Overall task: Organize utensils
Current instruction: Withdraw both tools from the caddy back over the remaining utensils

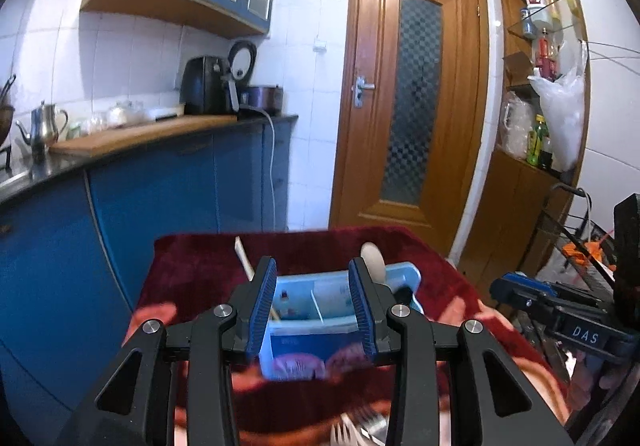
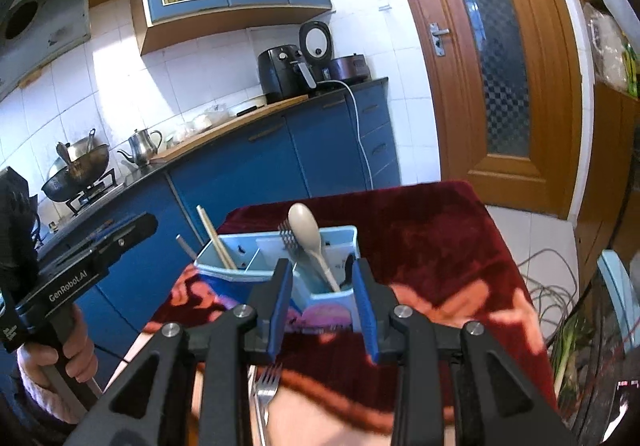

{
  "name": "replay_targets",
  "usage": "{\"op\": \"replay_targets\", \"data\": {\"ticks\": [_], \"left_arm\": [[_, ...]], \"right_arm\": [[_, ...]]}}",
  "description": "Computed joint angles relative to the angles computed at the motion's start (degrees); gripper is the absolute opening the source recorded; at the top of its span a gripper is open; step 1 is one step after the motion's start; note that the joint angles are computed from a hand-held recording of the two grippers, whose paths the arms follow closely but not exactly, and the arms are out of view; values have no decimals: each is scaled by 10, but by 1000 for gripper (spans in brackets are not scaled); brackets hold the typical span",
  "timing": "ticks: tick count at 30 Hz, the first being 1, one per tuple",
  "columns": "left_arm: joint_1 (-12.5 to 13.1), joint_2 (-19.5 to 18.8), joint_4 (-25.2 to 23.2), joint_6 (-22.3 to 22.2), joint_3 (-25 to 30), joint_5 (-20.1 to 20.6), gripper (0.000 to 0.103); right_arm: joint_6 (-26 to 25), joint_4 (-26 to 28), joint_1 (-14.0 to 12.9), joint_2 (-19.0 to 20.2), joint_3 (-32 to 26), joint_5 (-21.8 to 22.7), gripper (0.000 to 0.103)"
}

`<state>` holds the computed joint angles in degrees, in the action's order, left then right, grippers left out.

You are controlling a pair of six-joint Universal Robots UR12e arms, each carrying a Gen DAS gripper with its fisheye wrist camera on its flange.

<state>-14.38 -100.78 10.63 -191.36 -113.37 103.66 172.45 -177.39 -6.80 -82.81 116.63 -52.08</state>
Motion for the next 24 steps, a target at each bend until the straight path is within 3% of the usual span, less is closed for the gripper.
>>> {"op": "replay_targets", "data": {"ticks": [8, 19, 24], "left_arm": [[-8, 31, -75, -32, -26, 5, 38], [2, 60, -167, -91, -62, -38, 38], [2, 63, -211, -99, -67, -39, 38]], "right_arm": [[-20, 29, -11, -25, 29, 9, 38], [-35, 85, -21, -47, 65, 1, 38], [-42, 97, -26, -55, 80, -6, 39]]}}
